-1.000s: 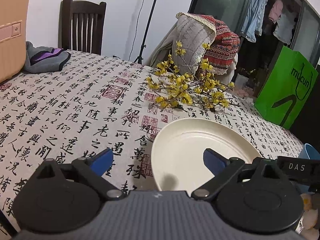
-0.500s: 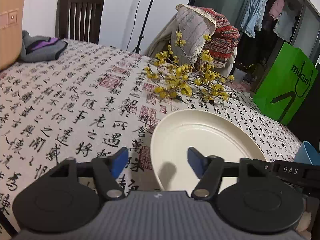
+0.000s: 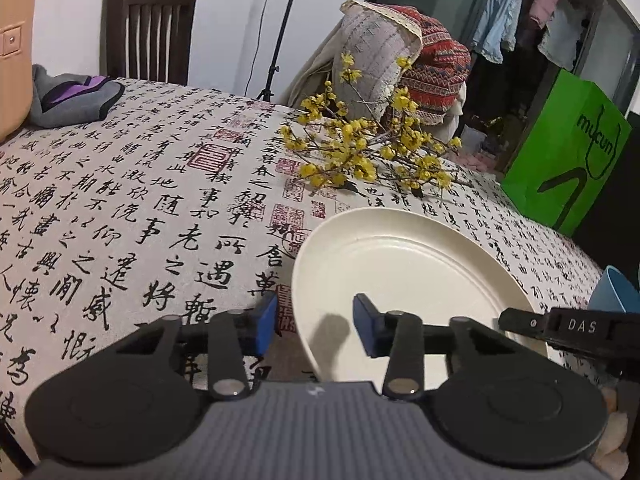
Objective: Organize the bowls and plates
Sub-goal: 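Lift the held cream plate with both grippers off the table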
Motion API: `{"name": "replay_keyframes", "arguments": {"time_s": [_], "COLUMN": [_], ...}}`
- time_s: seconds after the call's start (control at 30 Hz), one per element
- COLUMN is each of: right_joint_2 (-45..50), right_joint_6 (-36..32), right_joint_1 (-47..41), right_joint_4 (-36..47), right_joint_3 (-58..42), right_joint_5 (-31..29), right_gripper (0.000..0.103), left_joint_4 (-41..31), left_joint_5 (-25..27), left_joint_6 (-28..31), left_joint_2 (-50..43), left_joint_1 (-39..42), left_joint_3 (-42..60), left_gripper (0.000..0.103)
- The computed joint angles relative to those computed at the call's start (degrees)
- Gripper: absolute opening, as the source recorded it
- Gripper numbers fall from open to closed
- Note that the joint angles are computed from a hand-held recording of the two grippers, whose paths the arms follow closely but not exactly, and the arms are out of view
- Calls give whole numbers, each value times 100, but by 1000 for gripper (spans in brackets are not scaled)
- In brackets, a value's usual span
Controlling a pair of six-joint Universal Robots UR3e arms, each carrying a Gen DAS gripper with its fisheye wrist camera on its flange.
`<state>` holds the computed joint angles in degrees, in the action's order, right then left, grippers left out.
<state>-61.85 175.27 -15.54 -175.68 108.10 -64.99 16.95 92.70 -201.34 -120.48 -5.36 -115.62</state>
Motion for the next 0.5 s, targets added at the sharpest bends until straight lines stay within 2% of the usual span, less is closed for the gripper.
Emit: {"name": "replay_keyframes", "arguments": {"time_s": [0.1,0.5], "right_joint_2": [9,11], "right_joint_6": [10,21], "right_joint_1": [-37,-40], "right_joint_4": [-13,-44], "right_joint_3": [22,37], "right_joint_5": [78,94], "right_gripper": [12,12], "left_joint_4": [-2,0], "left_joint_5": [-53,-2], "left_joint_6": [44,51], "left_joint_2": [-19,-18], "left_joint_1": [12,-2], "left_joint_3": [15,10], "left_gripper": [30,28]}}
